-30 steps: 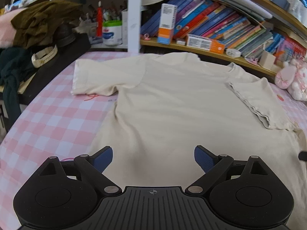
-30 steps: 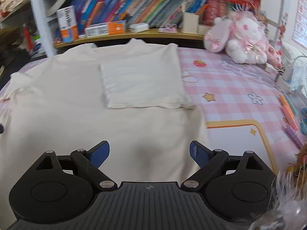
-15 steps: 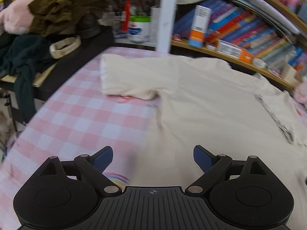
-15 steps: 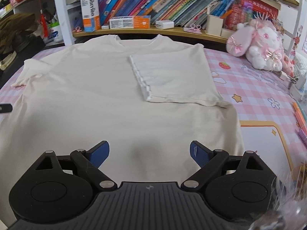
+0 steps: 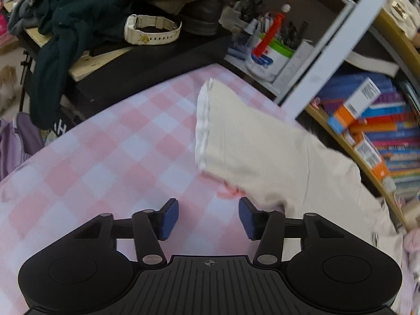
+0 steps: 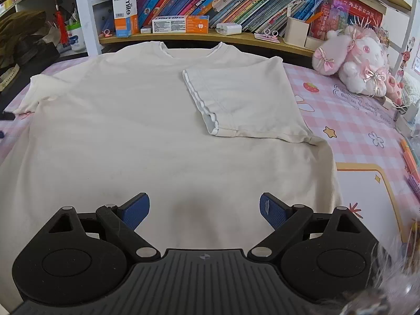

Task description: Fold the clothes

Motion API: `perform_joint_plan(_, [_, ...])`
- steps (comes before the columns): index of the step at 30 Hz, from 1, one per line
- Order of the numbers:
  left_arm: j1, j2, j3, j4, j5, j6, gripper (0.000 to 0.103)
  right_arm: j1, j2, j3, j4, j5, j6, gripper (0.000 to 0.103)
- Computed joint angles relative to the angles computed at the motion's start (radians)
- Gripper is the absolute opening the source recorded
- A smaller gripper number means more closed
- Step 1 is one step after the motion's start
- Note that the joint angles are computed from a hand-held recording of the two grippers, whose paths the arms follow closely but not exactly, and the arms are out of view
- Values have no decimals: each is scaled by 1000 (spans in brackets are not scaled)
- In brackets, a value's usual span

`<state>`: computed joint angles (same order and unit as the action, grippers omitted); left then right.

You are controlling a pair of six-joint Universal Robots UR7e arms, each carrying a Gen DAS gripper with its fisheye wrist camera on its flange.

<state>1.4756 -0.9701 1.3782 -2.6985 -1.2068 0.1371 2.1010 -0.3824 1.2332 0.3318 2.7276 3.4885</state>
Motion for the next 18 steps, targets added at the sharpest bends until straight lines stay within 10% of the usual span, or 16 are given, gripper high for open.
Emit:
perform_joint_plan(8, [-8,92,-138,41,36,-164,41,-9,-7,3,12,-20,24,91])
perform_joint_plan(13, [-4,106,-136,-13,70,-310,10,-23,-17,14,7,-25,37,91])
perform_joint_plan(18, [18,102,-134,-33,24,-435,3,-36,-43,47,-30,-38,10,91])
